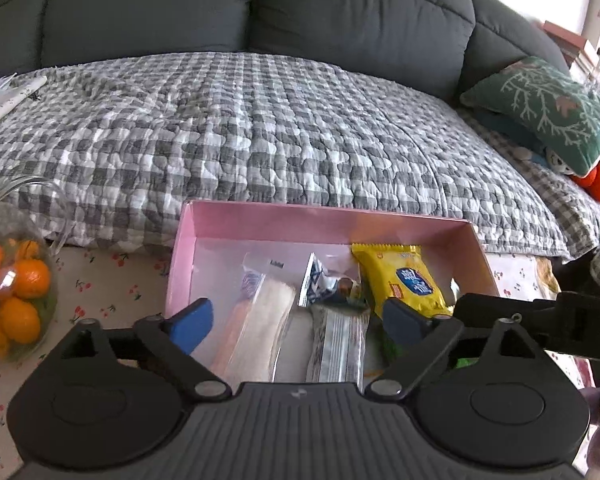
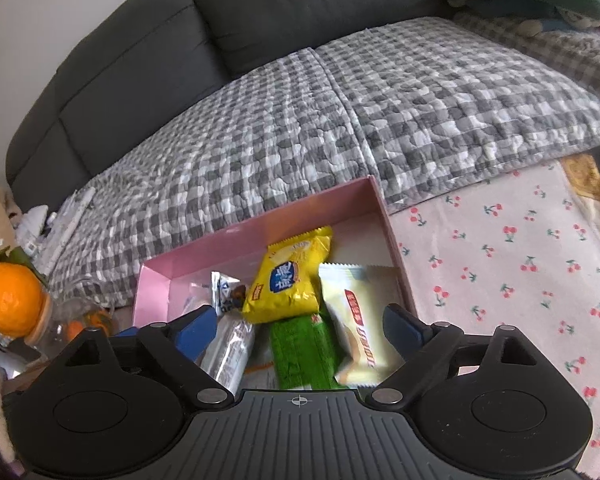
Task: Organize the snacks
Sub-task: 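Carry the candy and yellow chip packet into the pink box and open both tools, then move both tools back over the remaining snacks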
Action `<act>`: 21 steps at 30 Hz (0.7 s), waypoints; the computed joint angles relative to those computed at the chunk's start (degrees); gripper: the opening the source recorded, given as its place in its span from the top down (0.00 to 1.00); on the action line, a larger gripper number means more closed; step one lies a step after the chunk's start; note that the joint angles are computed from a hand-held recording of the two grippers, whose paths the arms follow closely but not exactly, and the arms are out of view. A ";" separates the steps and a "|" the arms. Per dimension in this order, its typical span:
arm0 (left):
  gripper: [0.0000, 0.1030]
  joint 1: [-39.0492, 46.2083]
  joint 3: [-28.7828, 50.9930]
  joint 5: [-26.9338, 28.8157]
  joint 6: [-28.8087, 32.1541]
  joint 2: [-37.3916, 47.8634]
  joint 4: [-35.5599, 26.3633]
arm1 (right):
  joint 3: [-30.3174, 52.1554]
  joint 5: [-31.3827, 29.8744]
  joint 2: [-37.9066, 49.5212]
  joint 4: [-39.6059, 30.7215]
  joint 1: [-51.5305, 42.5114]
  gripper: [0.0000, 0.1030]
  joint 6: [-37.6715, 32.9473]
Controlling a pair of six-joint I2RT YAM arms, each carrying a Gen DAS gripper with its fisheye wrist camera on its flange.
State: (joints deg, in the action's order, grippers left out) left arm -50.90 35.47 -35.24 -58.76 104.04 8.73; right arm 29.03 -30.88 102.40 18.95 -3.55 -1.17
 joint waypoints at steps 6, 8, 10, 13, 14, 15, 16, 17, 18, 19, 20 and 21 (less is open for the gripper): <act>0.04 -2.33 -2.14 -0.47 -5.15 -5.09 -4.68 | -3.23 1.29 -8.64 -6.04 -1.57 0.07 -3.53; 0.03 -3.49 -2.66 -0.66 -6.70 -6.85 -6.79 | -4.65 1.38 -11.91 -8.06 -2.34 0.07 -4.57; 0.03 -4.60 -3.15 -0.84 -7.96 -8.75 -8.96 | -6.37 1.54 -15.47 -10.14 -3.19 0.07 -5.95; 0.01 -6.84 -3.60 -1.91 -10.12 -11.36 -12.68 | -8.48 2.11 -20.20 -13.10 -4.13 0.07 -8.14; 0.01 -7.81 -3.55 -2.43 -11.09 -12.21 -14.41 | -9.29 2.23 -22.00 -14.13 -4.49 0.07 -8.74; 0.01 -8.63 -3.45 -2.81 -11.88 -12.70 -15.73 | -10.02 2.11 -23.74 -15.30 -4.98 0.07 -9.41; 0.01 -9.82 -3.41 -3.27 -13.06 -13.35 -17.34 | -10.66 1.90 -25.41 -16.56 -5.44 0.07 -10.02; 0.01 -10.96 -3.46 -3.66 -14.13 -14.02 -18.76 | -11.28 1.71 -27.31 -18.11 -5.91 0.07 -10.64; 0.01 -12.11 -3.43 -3.96 -15.25 -14.55 -20.29 | -11.73 1.64 -28.92 -19.45 -6.11 0.07 -11.05; 0.01 -13.08 -3.46 -4.23 -16.30 -14.88 -21.48 | -12.18 1.36 -30.65 -21.03 -6.63 0.07 -11.82; 0.01 -14.38 -3.27 -4.69 -17.73 -15.04 -23.23 | -12.79 1.05 -32.56 -22.47 -7.12 0.07 -12.47; 0.01 -15.68 -2.98 -5.30 -19.39 -15.04 -25.16 | -13.41 0.87 -34.54 -23.88 -7.48 0.07 -13.14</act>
